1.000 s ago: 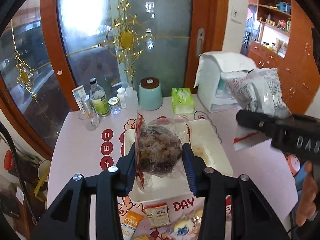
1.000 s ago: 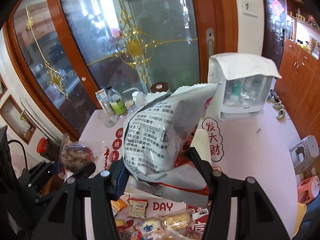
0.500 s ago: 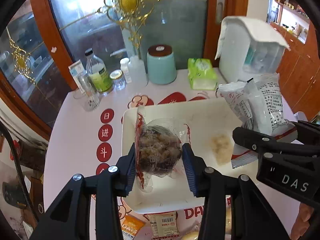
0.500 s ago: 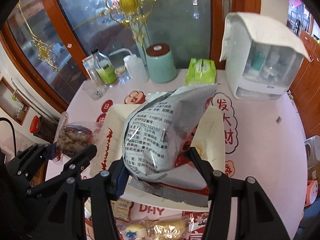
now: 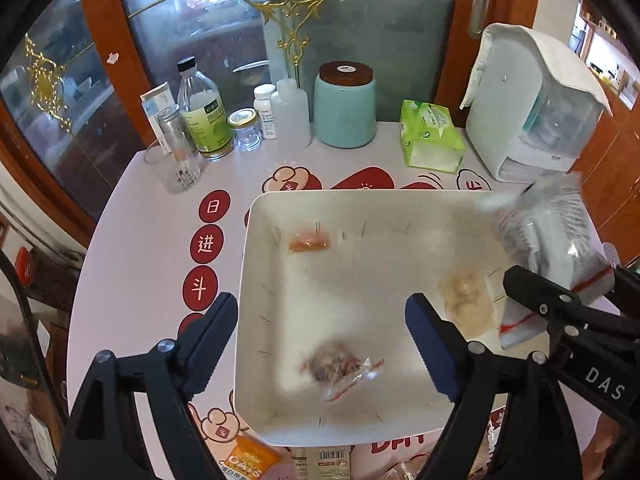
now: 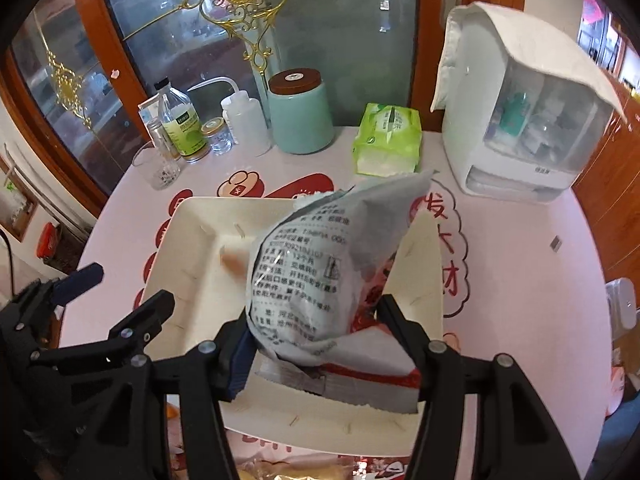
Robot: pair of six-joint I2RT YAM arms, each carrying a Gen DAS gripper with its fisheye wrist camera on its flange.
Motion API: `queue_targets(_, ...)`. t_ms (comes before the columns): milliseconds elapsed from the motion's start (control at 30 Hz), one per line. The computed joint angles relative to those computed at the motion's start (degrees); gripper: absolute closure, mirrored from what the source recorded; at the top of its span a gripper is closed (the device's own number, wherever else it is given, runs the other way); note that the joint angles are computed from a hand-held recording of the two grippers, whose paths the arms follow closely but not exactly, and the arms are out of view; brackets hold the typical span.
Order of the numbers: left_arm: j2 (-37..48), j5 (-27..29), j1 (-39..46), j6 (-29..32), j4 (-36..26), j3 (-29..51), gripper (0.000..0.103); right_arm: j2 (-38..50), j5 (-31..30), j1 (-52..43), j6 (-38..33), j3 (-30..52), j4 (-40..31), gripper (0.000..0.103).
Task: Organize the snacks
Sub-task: 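Carry the nut bag into the white tray with left tool while right tool drops the white bag there, then withdraw both open tools from the tray toward the remaining snacks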
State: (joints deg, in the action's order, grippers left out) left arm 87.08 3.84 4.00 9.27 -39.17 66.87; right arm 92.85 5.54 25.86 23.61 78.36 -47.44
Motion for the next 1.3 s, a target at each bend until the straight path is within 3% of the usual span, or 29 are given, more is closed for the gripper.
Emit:
queue_targets(633, -12.0, 1.4, 1.5, 2.6, -1.2, -6.7, 0.018, -9.1, 7.7, 6.4, 0.3, -3.6, -0.6, 0.045)
queue_targets(1100, -25.0, 4.5, 6.2, 6.9, -8.9, -9.4, 0.017, -18.0, 6.9, 11.7, 5.9, -7.9, -4.6, 0.045)
queue_targets(1300, -32.3, 9.1, 12.4, 12.0, -14.6, -10.1, 0.016, -22.6, 8.6, 16.4, 10.4, -9.5, -7.3, 0.045)
